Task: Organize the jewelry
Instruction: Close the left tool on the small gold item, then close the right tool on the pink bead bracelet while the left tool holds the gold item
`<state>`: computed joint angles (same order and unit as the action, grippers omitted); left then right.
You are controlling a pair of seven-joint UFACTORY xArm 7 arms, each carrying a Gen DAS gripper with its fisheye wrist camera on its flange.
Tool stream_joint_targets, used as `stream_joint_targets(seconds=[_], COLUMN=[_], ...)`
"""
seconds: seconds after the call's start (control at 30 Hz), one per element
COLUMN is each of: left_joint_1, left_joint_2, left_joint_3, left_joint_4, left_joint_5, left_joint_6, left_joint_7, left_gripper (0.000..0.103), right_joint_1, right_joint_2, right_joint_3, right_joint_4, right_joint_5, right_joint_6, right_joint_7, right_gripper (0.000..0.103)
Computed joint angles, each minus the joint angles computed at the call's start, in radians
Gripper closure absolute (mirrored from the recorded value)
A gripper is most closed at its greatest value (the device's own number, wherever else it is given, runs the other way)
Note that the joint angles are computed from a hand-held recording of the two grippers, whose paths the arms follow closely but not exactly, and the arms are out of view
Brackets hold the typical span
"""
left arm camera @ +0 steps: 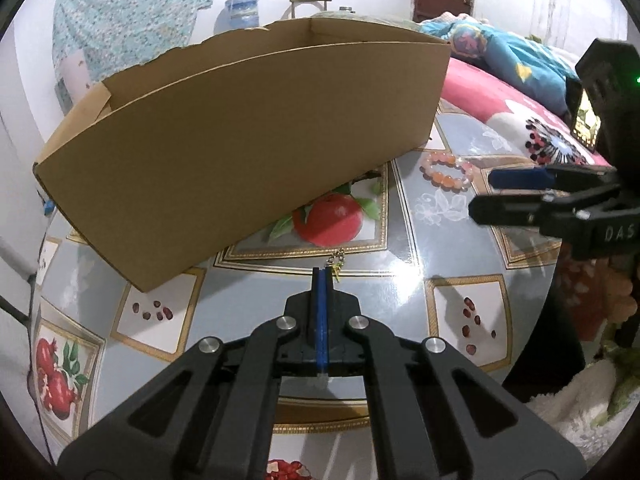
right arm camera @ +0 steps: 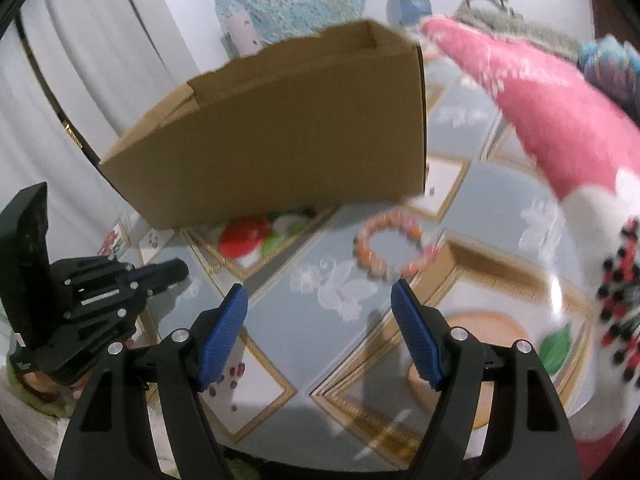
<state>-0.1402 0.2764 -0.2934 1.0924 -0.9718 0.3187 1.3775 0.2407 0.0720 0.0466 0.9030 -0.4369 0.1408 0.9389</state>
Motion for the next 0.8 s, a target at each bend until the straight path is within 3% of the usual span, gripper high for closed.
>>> stream_joint_targets(seconds=[0.23, 0.3, 0.53, 0.6, 0.73, 0.8], left_joint_1=[0.012, 0.018, 0.02, 0.017, 0.003, -0.005], left_joint_2=[-0.007, -0.002, 0.006, 0.009, 0.021, 0.032], left_joint_3=[0.016, 0.027, 0.027, 0.025, 0.023, 0.025], left_joint_4=[0.008, 0.02, 0.03, 0.032, 0.042, 0.054], left_joint_5=[0.008, 0.013, -0.007, -0.016, -0.019, -0.003], left_joint_6=[0.058, 0.101, 0.124, 0.128, 0.12, 0.118], left_joint_7=[-0.03, -0.048, -0.031, -0.019, -0.006, -0.024], left_gripper=[0.103, 0.103, 0.098, 0.091, 0.087, 0.085], right_joint_1=[0.002, -0.002, 0.006, 0.008, 0.022, 0.03], right_joint_2=[0.048, 0.073, 0.138, 0.151, 0.16, 0.16], right_joint_3=[-0.006, -0.004, -0.016, -0.019, -0.039, -0.048], right_joint_4=[0.09, 0.115, 0.183, 0.198, 0.206, 0.203], right_joint_5=[-0.022, 0.01, 0.089, 0.109, 0.098, 0.087], right_joint_6=[0.075, 0.093, 0.16, 0.177, 0.182, 0.182], right_joint_7=[-0.055, -0.1, -0.179, -0.193, -0.181, -0.161], right_gripper=[0.032, 0.039, 0.054, 0.062, 0.074, 0.09])
